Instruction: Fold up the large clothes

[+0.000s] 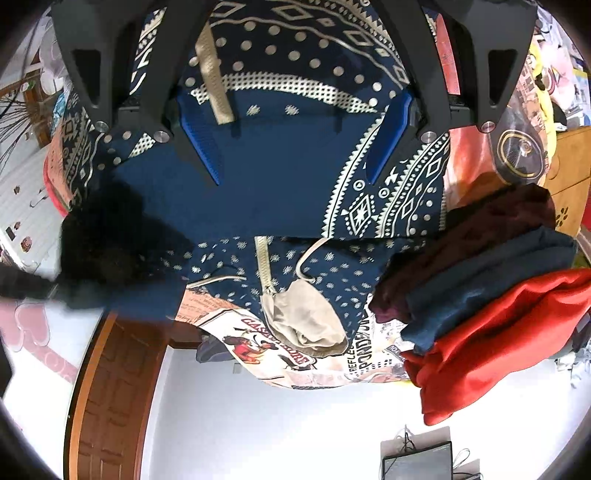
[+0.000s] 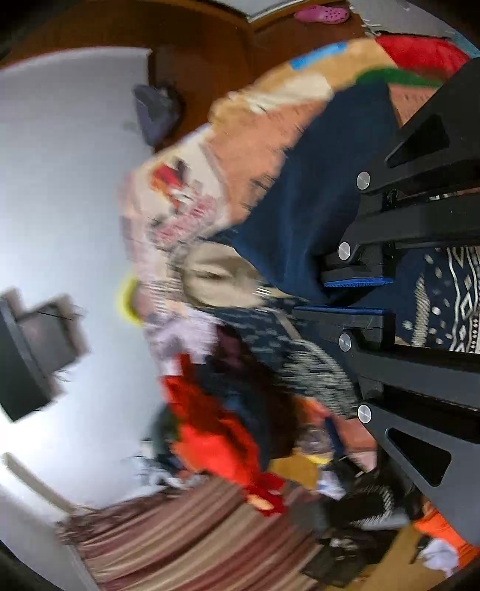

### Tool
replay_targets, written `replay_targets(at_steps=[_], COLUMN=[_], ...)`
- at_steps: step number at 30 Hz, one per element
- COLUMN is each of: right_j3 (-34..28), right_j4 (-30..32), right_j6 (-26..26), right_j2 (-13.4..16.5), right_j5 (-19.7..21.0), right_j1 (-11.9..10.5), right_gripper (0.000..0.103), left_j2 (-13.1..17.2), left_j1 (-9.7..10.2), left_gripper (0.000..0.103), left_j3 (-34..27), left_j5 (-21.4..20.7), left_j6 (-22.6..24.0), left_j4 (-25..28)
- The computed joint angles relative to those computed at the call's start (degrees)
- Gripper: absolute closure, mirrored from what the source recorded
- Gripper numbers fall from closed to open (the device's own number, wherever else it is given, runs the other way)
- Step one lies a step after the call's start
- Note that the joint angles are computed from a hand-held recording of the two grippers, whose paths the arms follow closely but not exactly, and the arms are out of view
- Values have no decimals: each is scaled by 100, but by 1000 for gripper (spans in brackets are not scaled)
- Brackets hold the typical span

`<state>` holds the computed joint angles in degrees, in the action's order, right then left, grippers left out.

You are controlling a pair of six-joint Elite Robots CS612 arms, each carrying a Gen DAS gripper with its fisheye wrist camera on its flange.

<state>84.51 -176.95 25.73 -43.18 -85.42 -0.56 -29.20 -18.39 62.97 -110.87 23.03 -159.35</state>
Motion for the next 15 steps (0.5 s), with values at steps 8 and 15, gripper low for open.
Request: replay_targets(at_steps=[8, 15], right_j3=[-403, 87], right_j4=[1661, 1247], right_j6=[-350, -481], right_j2=[323, -47], right_j5=[356, 308], right_j1=[63, 25], right_gripper=[93, 73], left_j2=[-23, -121], left_j1=[10, -106], left_gripper=[24, 24], left_j3=[56, 160], left_j5=[162, 156], left_j6=[167, 355], left_j4=[57, 17])
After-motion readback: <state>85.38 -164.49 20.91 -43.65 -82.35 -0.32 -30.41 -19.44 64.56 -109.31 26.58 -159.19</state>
